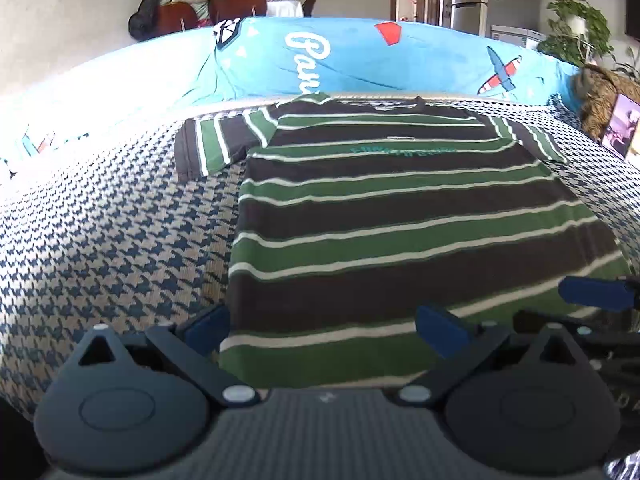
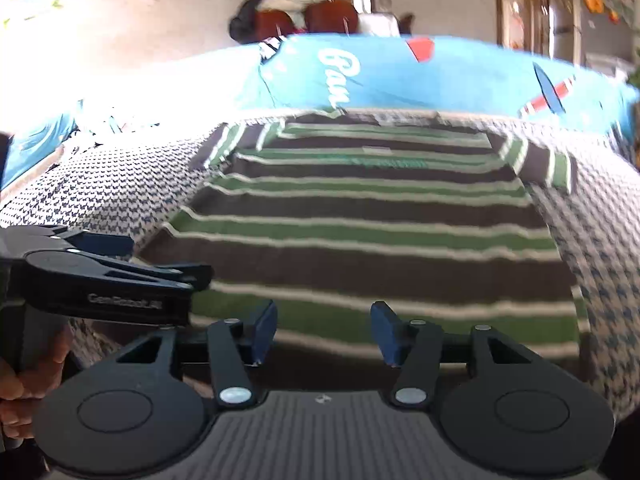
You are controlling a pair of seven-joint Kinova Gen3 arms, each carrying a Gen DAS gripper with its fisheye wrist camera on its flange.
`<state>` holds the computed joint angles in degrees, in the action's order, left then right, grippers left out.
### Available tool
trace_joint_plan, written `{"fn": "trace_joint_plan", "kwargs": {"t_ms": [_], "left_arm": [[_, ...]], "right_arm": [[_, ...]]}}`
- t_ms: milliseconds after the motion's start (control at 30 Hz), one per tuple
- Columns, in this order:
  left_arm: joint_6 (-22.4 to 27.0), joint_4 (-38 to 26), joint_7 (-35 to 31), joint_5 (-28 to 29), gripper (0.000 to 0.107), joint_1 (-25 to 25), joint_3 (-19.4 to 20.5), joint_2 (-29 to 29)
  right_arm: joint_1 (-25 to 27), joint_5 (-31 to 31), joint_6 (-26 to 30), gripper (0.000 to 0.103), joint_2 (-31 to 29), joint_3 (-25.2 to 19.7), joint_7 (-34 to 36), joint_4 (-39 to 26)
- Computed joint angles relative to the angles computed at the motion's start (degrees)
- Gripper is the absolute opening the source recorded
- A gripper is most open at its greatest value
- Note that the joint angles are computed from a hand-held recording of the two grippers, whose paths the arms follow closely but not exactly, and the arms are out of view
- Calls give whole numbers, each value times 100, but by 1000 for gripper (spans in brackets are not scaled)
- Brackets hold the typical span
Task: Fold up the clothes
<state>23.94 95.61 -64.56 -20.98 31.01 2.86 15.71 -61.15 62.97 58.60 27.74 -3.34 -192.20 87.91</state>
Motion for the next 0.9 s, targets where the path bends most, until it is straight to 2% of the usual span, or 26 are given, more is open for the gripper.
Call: {"fn": "trace_joint_plan", "kwargs": {"t_ms": [67, 200, 333, 533, 667, 833, 900], "left_arm": [[188, -96, 72, -14, 103, 30, -33, 88], [107, -18, 17, -60, 103, 2, -14, 71], [93, 16, 0, -3, 103, -32, 2, 51], [169, 47, 125, -111, 103, 16, -28, 14], [236, 19, 99, -71, 103, -30, 14, 11], [345, -31, 169, -92, 103, -15, 17, 20], [389, -58, 205, -83, 103, -18, 26, 29]], "right_arm": [[81, -121, 37, 46, 138, -18, 338, -208], [88, -494, 120, 43, 271, 26, 828, -476], [58, -658, 72, 39, 193, 143, 564, -370], [66, -927, 296, 37, 55, 131, 207, -278], [134, -1100, 371, 32, -95, 62, -39, -158], [226, -1187, 313, 18, -304, -33, -430, 100], [283, -1361, 489, 18, -300, -79, -478, 34]]}}
